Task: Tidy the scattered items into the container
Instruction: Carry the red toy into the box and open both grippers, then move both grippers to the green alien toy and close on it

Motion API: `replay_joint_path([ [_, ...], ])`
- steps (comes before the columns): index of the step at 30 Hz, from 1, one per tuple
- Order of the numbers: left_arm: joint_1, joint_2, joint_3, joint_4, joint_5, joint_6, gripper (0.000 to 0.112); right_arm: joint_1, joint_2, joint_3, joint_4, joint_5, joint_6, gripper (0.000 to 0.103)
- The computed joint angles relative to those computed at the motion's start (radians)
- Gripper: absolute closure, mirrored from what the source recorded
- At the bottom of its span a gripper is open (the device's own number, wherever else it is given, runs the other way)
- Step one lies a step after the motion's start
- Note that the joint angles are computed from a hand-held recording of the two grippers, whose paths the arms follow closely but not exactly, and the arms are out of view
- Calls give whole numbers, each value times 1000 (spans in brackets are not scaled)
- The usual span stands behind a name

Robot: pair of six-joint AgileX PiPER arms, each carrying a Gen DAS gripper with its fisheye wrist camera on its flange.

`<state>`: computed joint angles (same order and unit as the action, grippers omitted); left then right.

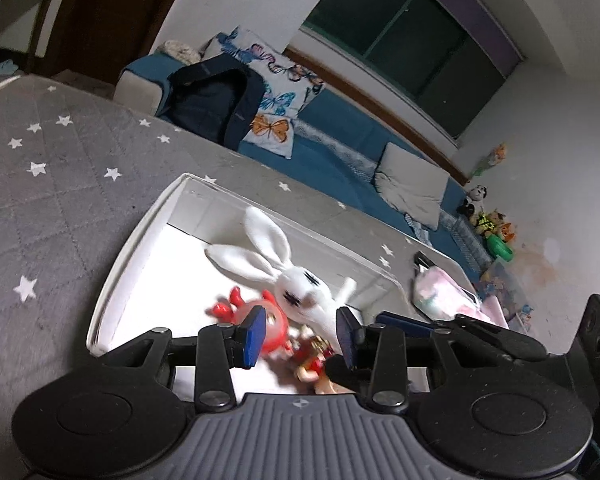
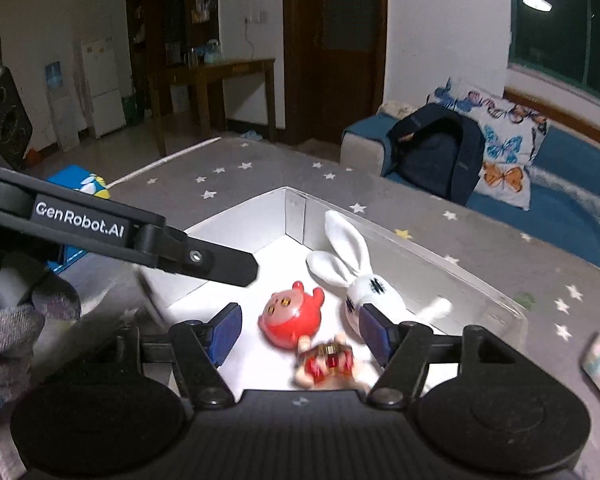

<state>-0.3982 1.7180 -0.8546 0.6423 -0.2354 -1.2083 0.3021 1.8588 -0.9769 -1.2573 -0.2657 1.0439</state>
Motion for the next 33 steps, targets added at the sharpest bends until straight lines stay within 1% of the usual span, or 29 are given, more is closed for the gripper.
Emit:
replay_joint_path([
  [2, -29, -35, 43, -84, 1, 73, 72, -11, -59, 86, 121, -20, -132, 37],
  [3, -44, -51, 63, -120, 0, 104, 72, -17, -86, 126, 158, -29, -174, 37],
  [5, -81, -78, 100, -220, 4, 188, 72, -28, -134, 199, 206, -49, -232, 37],
  [8, -133, -109, 157, -315, -10, 271, 72, -42, -207, 311, 256, -74, -304, 37],
  [10, -169, -126, 190, -387, -16, 327, 72, -53, -251, 376, 259, -95, -321, 37],
  [13, -217, -149, 239, -415, -39, 332, 72, -68, -308, 463, 230, -126, -312, 37],
  [16, -270, -165, 276, -459, -45, 359, 72, -85, -360, 538, 179, -158, -290, 36],
  [19, -319, -177, 308, -461, -52, 342, 72, -83, -391, 596, 147, -174, -278, 36],
  [21, -332, -179, 329, -412, -71, 287, 72, -73, -395, 620, 143, -174, -286, 36],
  [23, -343, -173, 339, -381, -79, 250, 72, -50, -389, 643, 189, -164, -338, 36],
  [27, -359, -158, 345, -372, -74, 223, 72, -16, -360, 664, 297, -154, -443, 36],
  [30, -360, -149, 350, -340, -77, 187, 72, -4, -348, 664, 326, -151, -474, 36],
  [33, -357, -145, 357, -310, -90, 153, 72, 19, -333, 668, 410, -145, -555, 36],
])
